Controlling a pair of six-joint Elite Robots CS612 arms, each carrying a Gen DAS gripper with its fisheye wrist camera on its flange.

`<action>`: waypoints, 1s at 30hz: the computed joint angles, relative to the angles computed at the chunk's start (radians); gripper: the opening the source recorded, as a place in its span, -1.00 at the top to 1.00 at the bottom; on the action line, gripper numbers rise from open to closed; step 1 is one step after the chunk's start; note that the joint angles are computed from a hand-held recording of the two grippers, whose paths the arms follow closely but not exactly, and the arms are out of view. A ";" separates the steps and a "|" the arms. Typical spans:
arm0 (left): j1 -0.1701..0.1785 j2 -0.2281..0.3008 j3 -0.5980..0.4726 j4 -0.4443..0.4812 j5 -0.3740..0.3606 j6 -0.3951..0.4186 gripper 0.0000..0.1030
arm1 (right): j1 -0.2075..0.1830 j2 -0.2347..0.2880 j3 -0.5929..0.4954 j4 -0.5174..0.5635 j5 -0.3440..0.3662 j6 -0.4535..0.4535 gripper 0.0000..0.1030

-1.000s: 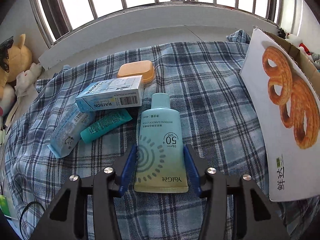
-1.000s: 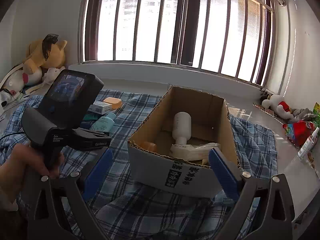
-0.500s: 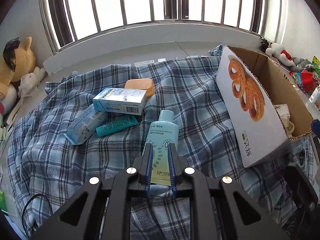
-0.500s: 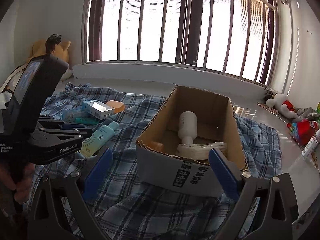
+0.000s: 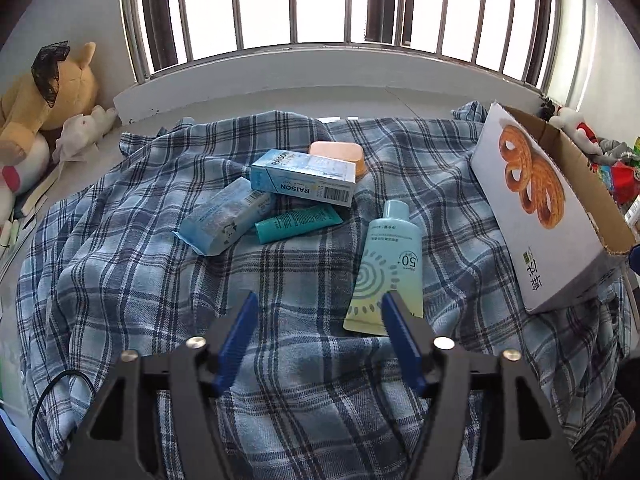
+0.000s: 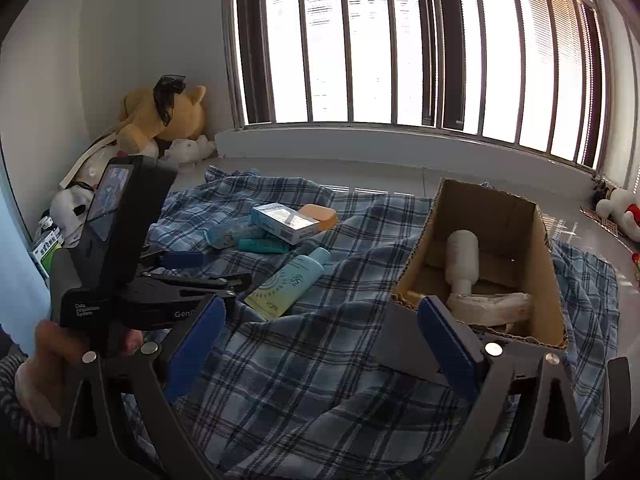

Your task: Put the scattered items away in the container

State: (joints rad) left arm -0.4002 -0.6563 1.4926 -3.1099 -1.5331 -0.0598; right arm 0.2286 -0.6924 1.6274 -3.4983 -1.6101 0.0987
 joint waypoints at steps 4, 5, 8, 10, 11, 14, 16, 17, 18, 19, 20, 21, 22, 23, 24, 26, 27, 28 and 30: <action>0.008 0.000 -0.020 0.012 0.039 0.012 -0.50 | 0.006 0.001 -0.070 0.151 0.002 0.069 -0.87; 0.013 0.002 -0.030 0.023 0.042 0.008 -0.54 | -0.002 0.003 -0.093 0.203 0.037 0.108 -0.87; 0.032 0.013 -0.070 0.076 0.033 -0.014 -0.63 | -0.037 0.020 -0.166 0.313 0.217 0.230 -0.87; 0.043 0.027 -0.105 0.119 0.025 -0.016 -0.63 | -0.050 0.037 -0.227 0.430 0.280 0.312 -0.87; 0.046 0.035 -0.122 0.138 0.024 -0.016 -0.63 | -0.052 0.046 -0.264 0.514 0.285 0.361 -0.87; 0.054 0.053 -0.151 0.151 0.005 -0.001 -0.63 | -0.044 0.071 -0.356 0.687 0.255 0.343 -0.88; 0.056 0.056 -0.142 0.126 -0.005 0.008 -0.63 | -0.033 0.088 -0.411 0.793 0.196 0.319 -0.88; 0.058 0.055 -0.132 0.110 -0.020 0.014 -0.63 | -0.027 0.096 -0.435 0.841 0.160 0.309 -0.88; 0.058 0.054 -0.121 0.092 -0.034 0.020 -0.63 | -0.024 0.100 -0.449 0.873 0.143 0.309 -0.88; 0.058 0.051 -0.108 0.071 -0.039 0.027 -0.63 | -0.025 0.101 -0.453 0.884 0.147 0.311 -0.88; 0.055 0.049 -0.095 0.046 -0.035 0.034 -0.63 | -0.026 0.100 -0.456 0.894 0.154 0.315 -0.88; 0.052 0.046 -0.081 0.020 -0.025 0.042 -0.63 | -0.027 0.101 -0.464 0.910 0.156 0.314 -0.88; 0.048 0.042 -0.069 -0.004 -0.016 0.049 -0.63 | -0.028 0.102 -0.471 0.922 0.166 0.311 -0.84; 0.046 0.039 -0.060 -0.024 -0.015 0.056 -0.63 | -0.032 0.105 -0.481 0.940 0.192 0.307 -0.74; 0.045 0.037 -0.053 -0.043 -0.016 0.061 -0.63 | -0.034 0.104 -0.488 0.962 0.209 0.310 -0.67; 0.043 0.033 -0.044 -0.071 0.001 0.046 -0.63 | -0.031 0.093 -0.481 0.960 0.203 0.312 -0.54; 0.045 0.033 -0.045 -0.074 0.010 0.028 -0.63 | -0.028 0.090 -0.476 0.950 0.195 0.304 -0.54; 0.048 0.034 -0.052 -0.058 0.015 0.011 -0.63 | -0.024 0.091 -0.482 0.963 0.183 0.294 -0.54; 0.056 0.039 -0.074 -0.001 0.020 -0.022 -0.63 | -0.017 0.107 -0.521 1.047 0.181 0.270 -0.54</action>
